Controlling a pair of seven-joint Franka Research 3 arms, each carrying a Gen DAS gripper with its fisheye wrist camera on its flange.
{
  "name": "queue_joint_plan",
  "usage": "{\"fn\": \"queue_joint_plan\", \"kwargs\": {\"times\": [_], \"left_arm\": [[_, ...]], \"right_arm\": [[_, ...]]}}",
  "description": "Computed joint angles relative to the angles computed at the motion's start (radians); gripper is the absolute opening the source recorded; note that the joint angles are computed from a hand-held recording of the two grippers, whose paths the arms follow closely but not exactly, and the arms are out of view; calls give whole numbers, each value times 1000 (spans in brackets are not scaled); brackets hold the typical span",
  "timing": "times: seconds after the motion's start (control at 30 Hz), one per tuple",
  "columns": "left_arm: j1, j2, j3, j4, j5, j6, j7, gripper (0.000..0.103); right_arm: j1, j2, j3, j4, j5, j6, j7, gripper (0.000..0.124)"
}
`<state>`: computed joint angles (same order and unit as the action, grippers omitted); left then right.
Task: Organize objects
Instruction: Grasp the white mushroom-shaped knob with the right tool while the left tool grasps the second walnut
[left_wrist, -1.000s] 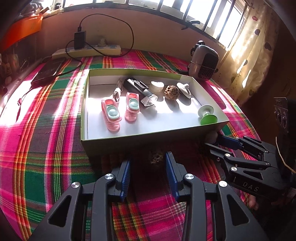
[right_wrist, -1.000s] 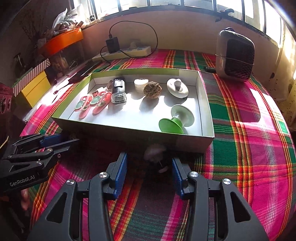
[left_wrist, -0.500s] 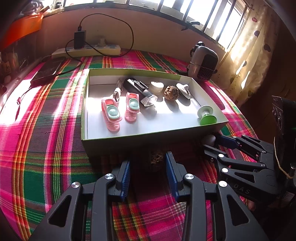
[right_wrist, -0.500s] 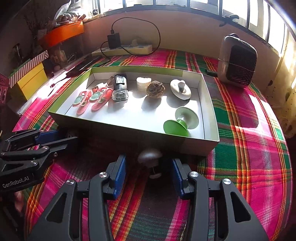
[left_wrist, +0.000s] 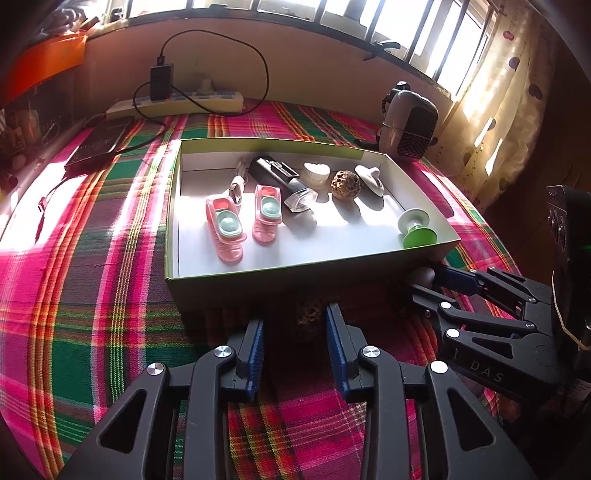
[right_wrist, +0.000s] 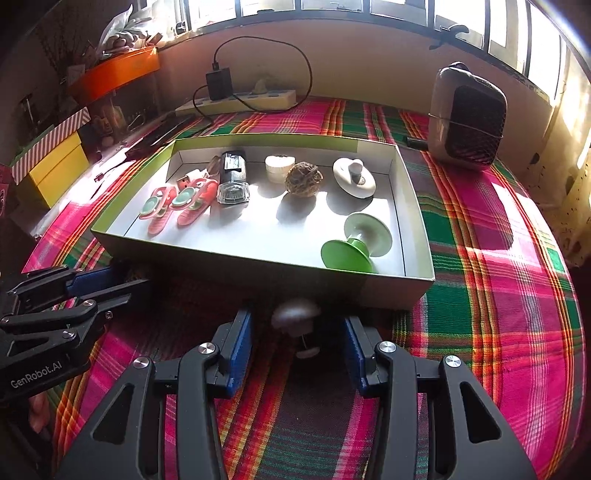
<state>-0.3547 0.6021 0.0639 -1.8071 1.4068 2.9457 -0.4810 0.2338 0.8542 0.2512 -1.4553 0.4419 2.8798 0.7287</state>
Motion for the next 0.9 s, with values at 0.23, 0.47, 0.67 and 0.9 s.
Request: {"fn": "queue_joint_plan", "kwargs": {"times": [0.23,0.47,0.67,0.9], "left_arm": [[-1,-1,-2,-2,-3,-8,6,27],[-2,-1,-1,-2,-4,-9,5,27],[-3,-1,-1,-1,-4,-10,5,27],[-4,0,-2,-1,-11,-13,12,27]], "right_arm": [[-7,0,3,0,6,2,8,35],[-14,1,10,4,16,-5,5,27],[-14,2,10,6,19,-8,3,27],[-17,0,12,5,24,-11,1,27]]}}
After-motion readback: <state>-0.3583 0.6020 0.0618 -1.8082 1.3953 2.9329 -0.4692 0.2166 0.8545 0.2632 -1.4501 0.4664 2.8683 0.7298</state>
